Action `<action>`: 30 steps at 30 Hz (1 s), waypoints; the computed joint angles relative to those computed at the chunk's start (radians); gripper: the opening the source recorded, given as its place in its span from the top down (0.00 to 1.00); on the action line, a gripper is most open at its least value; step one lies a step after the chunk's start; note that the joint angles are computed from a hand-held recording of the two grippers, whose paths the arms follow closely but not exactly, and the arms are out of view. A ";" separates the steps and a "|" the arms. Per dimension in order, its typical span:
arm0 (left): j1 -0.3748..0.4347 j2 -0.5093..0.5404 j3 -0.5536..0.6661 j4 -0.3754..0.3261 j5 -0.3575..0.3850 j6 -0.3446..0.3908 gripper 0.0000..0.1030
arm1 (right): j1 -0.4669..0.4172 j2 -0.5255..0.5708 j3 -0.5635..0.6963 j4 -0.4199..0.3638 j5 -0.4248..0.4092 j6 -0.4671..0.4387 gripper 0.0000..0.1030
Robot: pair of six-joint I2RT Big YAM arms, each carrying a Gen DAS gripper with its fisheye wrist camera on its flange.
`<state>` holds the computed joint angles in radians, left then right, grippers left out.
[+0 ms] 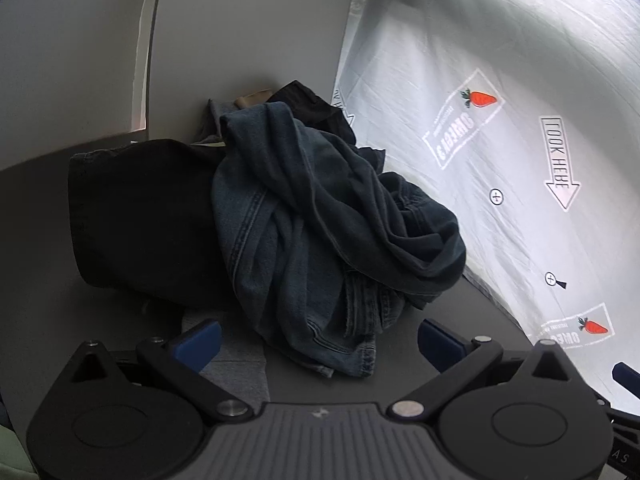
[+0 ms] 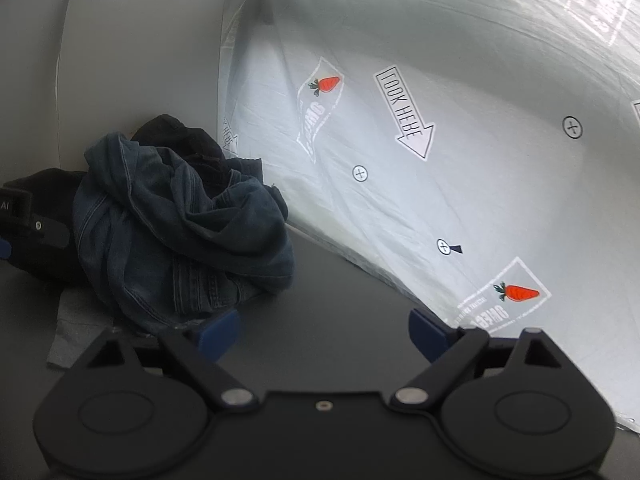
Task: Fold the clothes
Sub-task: 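Move both tools toward the heap of dark clothes and blue jeans, then grasp the blue jeans with the right tool and lift them from the heap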
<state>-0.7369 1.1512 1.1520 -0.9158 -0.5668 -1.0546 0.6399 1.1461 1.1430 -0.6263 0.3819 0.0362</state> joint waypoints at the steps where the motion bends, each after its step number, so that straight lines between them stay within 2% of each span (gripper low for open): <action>1: 0.046 -0.002 -0.020 0.029 0.021 0.019 0.00 | -0.007 0.056 0.041 0.006 -0.018 0.014 0.25; 3: 0.122 0.005 -0.046 0.072 0.050 0.052 0.00 | -0.020 0.175 0.132 0.012 -0.044 0.043 0.39; 5: 0.176 0.024 -0.052 0.086 0.068 0.083 0.00 | -0.033 0.294 0.232 0.004 -0.060 0.077 0.43; 9: 0.239 0.061 -0.051 0.097 0.084 0.147 0.00 | -0.070 0.461 0.385 -0.037 -0.172 0.211 0.43; 11: 0.256 0.075 -0.051 0.104 0.092 0.172 0.00 | -0.081 0.506 0.418 -0.024 -0.227 0.271 0.42; 13: 0.268 0.087 -0.050 0.107 0.105 0.176 0.00 | -0.083 0.533 0.437 -0.006 -0.254 0.296 0.37; 14: 0.274 0.093 -0.050 0.111 0.114 0.175 0.00 | -0.080 0.553 0.458 -0.019 -0.250 0.297 0.31; 17: 0.286 0.106 -0.050 0.128 0.160 0.149 0.00 | -0.076 0.618 0.519 -0.075 -0.248 0.266 0.31; 19: 0.287 0.111 -0.047 0.135 0.187 0.128 0.00 | -0.092 0.633 0.525 -0.079 -0.340 0.295 0.56; 20: 0.281 0.110 -0.043 0.136 0.192 0.117 0.00 | -0.089 0.624 0.511 -0.058 -0.332 0.289 0.73; 21: 0.270 0.107 -0.040 0.136 0.186 0.108 0.00 | -0.085 0.612 0.494 -0.033 -0.315 0.279 0.82; 24: 0.234 0.092 -0.023 0.120 0.144 0.104 0.00 | -0.042 0.517 0.377 0.145 -0.075 0.082 0.89; 25: 0.218 0.085 -0.016 0.113 0.126 0.106 0.00 | -0.043 0.478 0.341 0.196 -0.023 0.055 0.90; 27: 0.189 0.073 -0.003 0.100 0.094 0.111 0.00 | -0.069 0.407 0.299 0.231 0.017 0.090 0.95; 28: 0.170 0.068 0.006 0.095 0.075 0.115 0.00 | -0.081 0.362 0.271 0.262 0.063 0.086 0.95; 30: 0.130 0.055 0.023 0.087 0.031 0.127 0.00 | -0.101 0.265 0.203 0.351 0.152 0.020 0.96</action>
